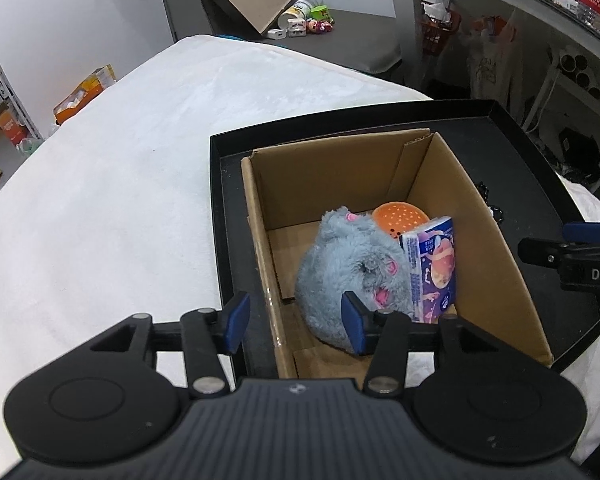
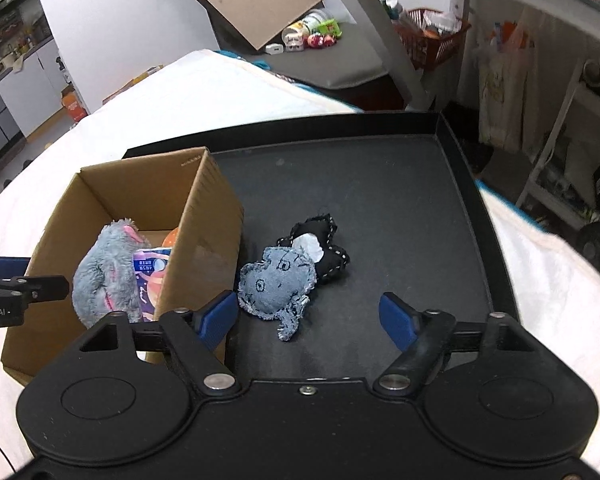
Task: Organize soft objects
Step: 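Move the right gripper to the grey denim plush and grasp it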
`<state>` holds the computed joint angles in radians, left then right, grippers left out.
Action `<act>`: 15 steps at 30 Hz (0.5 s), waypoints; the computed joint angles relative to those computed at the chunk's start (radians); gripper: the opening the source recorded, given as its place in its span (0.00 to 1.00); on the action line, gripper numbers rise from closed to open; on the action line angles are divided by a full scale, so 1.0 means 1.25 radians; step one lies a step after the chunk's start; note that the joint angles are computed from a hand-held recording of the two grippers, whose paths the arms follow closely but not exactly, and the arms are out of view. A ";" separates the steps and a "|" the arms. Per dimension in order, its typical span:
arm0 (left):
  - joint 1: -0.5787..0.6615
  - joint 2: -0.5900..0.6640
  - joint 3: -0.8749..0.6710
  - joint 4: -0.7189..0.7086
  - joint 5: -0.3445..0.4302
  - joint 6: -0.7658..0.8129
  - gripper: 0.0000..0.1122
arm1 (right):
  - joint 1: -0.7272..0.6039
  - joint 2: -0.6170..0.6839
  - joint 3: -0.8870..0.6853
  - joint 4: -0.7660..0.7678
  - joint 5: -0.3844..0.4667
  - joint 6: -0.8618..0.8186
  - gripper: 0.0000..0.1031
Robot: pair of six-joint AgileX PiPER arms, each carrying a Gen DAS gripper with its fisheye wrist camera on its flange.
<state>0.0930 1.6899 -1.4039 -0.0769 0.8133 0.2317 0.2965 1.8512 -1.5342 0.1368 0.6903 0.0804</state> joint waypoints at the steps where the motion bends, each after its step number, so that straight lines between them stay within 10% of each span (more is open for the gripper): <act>1: -0.001 0.003 -0.003 -0.001 0.002 0.000 0.44 | -0.005 0.006 -0.003 0.020 0.003 -0.014 0.67; 15: -0.013 0.034 -0.023 0.025 0.008 -0.022 0.44 | -0.032 0.087 -0.051 0.131 0.024 -0.069 0.34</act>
